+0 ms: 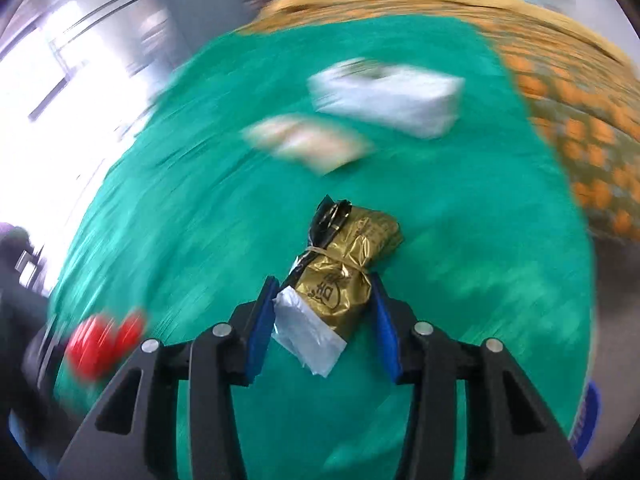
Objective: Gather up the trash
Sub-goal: 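Grasp the gold-white wrapped packet with right tool while left tool holds the red bag, then carry both items over the blue wastebasket and open both tools to drop them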
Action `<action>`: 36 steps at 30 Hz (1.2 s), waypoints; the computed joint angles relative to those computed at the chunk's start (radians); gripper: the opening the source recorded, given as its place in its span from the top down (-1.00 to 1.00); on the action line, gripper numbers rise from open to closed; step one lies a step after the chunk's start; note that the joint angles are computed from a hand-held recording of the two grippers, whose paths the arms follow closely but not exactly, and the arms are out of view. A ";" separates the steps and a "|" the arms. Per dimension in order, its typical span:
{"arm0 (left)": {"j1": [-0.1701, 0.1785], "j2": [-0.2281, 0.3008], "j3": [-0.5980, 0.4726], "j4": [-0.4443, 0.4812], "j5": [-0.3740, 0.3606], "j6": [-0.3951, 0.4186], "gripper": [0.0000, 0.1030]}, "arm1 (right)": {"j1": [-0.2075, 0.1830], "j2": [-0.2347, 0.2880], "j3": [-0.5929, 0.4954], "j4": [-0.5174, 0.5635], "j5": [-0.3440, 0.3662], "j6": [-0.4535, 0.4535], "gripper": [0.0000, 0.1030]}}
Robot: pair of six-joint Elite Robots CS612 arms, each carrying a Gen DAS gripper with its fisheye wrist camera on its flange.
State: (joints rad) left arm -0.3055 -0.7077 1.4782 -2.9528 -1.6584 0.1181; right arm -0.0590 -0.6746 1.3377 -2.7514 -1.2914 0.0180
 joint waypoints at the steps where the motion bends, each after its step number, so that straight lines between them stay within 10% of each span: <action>1: 0.000 0.000 0.000 0.000 0.000 0.000 -0.91 | -0.001 -0.016 0.024 0.011 0.036 -0.049 0.15; 6: 0.000 0.000 0.000 0.000 0.001 0.000 -0.91 | 0.025 -0.084 0.138 0.031 0.044 -0.248 0.14; 17: 0.032 -0.015 0.021 0.009 -0.121 0.074 -0.91 | 0.027 -0.120 0.252 -0.129 0.000 -0.130 -0.51; 30: 0.021 -0.011 -0.026 0.078 -0.030 0.134 -0.91 | 0.058 -0.098 0.180 -0.083 -0.113 -0.128 -0.53; 36: 0.029 -0.014 -0.026 0.066 -0.067 0.110 -0.60 | 0.057 -0.091 0.170 -0.065 -0.110 -0.084 0.20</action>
State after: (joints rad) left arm -0.2770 -0.7222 1.4527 -2.8873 -1.7251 0.2286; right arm -0.0021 -0.7658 1.5076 -2.8161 -1.4017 -0.0661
